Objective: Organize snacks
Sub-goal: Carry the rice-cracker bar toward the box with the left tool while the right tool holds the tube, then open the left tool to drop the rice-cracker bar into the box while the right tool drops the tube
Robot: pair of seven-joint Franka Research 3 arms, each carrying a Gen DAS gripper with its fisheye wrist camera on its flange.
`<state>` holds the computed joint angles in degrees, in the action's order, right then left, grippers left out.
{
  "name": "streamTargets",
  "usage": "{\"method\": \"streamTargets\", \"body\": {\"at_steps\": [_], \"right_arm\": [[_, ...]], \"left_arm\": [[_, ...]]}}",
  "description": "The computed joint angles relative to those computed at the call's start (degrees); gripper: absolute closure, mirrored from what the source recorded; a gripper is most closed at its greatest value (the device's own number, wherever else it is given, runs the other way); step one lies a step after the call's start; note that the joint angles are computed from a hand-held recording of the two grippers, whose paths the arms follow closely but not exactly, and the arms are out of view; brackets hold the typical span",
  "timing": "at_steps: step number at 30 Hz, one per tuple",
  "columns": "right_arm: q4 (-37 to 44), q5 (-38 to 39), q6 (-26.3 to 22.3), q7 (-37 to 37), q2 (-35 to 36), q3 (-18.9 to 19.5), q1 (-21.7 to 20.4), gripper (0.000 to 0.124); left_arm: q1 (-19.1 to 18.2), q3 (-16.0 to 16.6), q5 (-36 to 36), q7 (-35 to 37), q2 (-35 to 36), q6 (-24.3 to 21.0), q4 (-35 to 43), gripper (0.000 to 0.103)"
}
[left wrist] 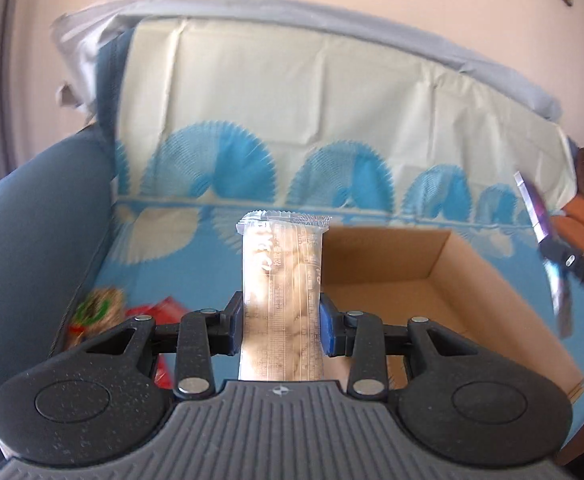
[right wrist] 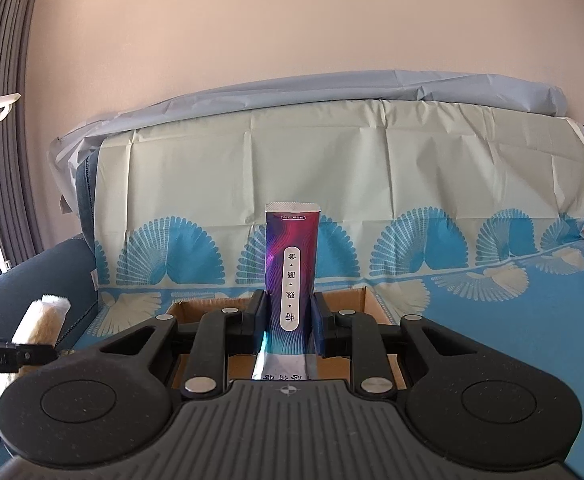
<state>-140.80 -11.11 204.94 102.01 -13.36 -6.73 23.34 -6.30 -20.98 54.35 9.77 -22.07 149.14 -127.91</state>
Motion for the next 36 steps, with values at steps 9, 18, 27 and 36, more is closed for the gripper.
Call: {"method": "streamTargets", "body": {"at_steps": [9, 18, 27, 36], "right_arm": [[-0.1, 3.8, -2.1, -2.7, -0.9, 1.2, -1.0, 0.1], [0.9, 12.7, -3.7, -11.4, 0.3, 6.5, -3.4, 0.099], [2.5, 23.1, -5.3, -18.9, 1.3, 11.9, -5.6, 0.098], [3.2, 33.0, -5.0, -27.0, 1.5, 17.4, -8.4, 0.078]], "left_arm": [[-2.5, 0.0, 9.5, -3.4, 12.1, 5.2, 9.1, 0.063], [-6.2, 3.8, 11.3, -6.6, 16.6, 7.4, 12.7, 0.063], [-7.0, 4.9, 7.7, -4.7, 16.9, 7.8, 12.7, 0.063], [-6.1, 4.8, 7.9, -6.7, 16.0, 9.3, 11.7, 0.044]]}}
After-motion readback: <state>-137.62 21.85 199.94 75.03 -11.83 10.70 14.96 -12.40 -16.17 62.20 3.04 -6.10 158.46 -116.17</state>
